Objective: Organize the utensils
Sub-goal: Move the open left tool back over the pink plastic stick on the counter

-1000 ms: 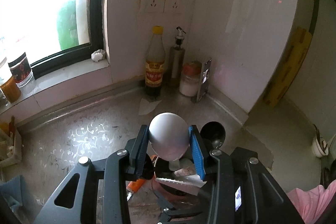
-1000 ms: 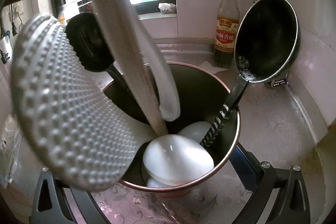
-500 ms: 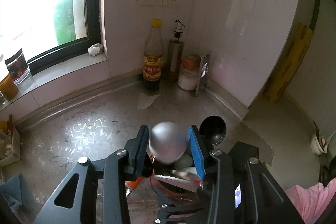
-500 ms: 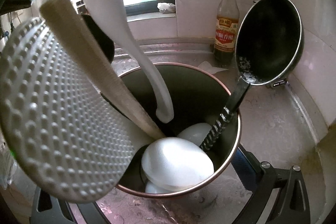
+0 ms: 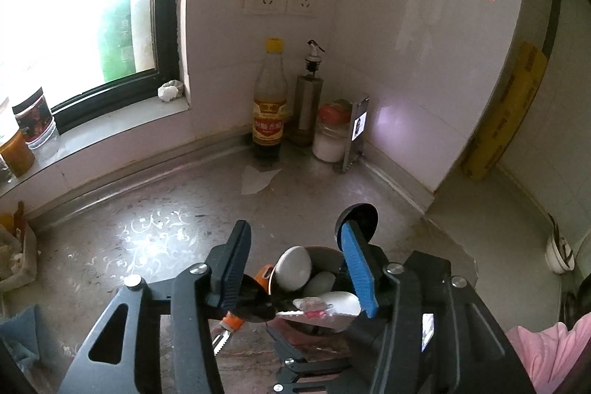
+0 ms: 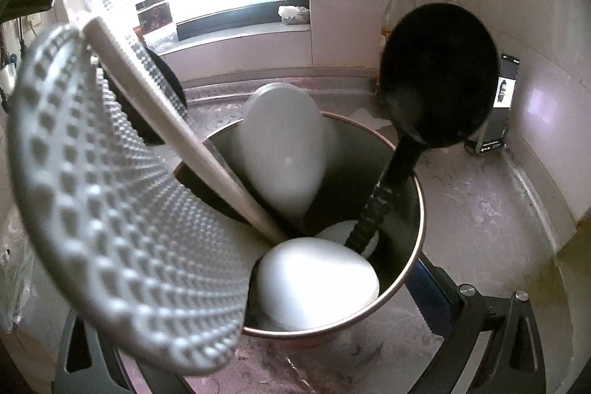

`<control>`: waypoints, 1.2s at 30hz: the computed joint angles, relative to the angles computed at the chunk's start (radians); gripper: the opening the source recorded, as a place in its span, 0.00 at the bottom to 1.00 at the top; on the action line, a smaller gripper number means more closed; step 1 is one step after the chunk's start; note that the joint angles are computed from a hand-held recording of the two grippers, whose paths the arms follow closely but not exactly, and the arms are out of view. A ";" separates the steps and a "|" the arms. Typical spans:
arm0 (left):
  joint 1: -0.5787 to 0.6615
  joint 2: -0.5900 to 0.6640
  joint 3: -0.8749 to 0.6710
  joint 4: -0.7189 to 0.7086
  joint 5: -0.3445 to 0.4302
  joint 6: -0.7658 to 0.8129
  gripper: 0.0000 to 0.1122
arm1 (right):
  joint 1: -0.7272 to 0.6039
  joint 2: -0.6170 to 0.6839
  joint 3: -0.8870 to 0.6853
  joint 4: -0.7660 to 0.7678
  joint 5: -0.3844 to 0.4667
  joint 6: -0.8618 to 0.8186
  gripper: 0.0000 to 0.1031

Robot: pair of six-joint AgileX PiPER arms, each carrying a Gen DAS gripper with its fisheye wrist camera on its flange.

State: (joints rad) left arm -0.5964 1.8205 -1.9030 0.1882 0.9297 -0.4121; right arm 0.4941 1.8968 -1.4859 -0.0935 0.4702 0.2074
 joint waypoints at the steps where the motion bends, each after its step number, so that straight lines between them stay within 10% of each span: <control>1: 0.000 -0.003 0.004 0.004 -0.003 -0.005 0.50 | 0.001 0.000 0.001 -0.001 -0.001 0.001 1.00; 36: 0.081 -0.162 0.208 0.179 -0.069 -0.271 0.75 | 0.014 -0.024 0.034 -0.028 -0.014 0.035 1.00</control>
State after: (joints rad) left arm -0.5158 1.6582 -1.6946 0.3668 0.8608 -0.6831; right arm 0.5085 1.8726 -1.4514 -0.1214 0.4566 0.2424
